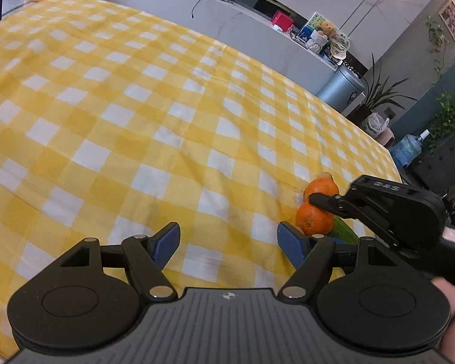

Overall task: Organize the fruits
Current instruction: 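Grasp an orange with the right tool while the left tool approaches another orange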

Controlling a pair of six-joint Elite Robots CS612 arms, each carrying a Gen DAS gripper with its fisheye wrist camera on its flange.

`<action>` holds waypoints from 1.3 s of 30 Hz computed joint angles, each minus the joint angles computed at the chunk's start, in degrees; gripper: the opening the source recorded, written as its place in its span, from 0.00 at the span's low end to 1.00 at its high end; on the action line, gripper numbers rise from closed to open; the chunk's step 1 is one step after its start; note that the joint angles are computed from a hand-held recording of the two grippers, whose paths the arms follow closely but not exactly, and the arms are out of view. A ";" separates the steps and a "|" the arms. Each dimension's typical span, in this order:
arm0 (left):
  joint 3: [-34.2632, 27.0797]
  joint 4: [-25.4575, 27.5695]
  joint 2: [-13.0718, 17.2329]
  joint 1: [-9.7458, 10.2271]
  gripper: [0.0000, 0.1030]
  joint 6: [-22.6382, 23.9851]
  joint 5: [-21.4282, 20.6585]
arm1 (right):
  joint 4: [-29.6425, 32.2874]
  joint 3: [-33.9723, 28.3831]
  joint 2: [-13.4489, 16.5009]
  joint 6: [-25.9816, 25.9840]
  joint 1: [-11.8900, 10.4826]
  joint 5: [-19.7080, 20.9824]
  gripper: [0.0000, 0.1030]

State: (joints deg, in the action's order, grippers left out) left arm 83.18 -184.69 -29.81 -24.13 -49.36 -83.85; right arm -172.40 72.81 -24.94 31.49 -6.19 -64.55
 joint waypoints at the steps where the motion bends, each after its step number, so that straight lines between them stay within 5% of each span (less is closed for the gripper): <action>1: 0.00 0.11 0.00 0.03 0.83 -0.31 0.02 | -1.21 0.20 0.14 -0.45 -0.28 1.42 0.39; 5: 0.20 -0.04 -0.11 -0.02 0.83 -0.51 0.45 | -4.99 0.94 0.64 -0.81 -1.09 4.91 0.39; 9: 0.40 -0.20 -0.24 -0.12 0.83 -0.59 0.77 | -1.18 1.23 -0.02 -2.71 -2.08 9.04 0.39; 13: 0.41 -0.03 -0.29 -0.16 0.83 -0.46 0.80 | -1.23 2.86 -1.53 -6.97 -2.62 8.20 0.39; 20: 0.00 0.64 -0.22 -0.29 0.83 2.32 -0.13 | 13.57 2.39 -4.63 -28.93 -1.56 1.62 0.39; 24: -0.45 1.68 -0.07 -0.37 0.83 4.32 -1.18 | 12.32 3.29 -5.17 -37.65 0.75 -9.62 0.40; 26: -0.65 2.06 0.01 -0.44 0.83 4.82 -1.37 | 10.42 3.79 -5.08 -40.21 1.23 -11.62 0.40; 39: -1.46 4.03 0.44 -0.49 0.83 6.00 -1.98 | 6.61 3.09 -3.54 -38.60 1.93 -12.35 0.40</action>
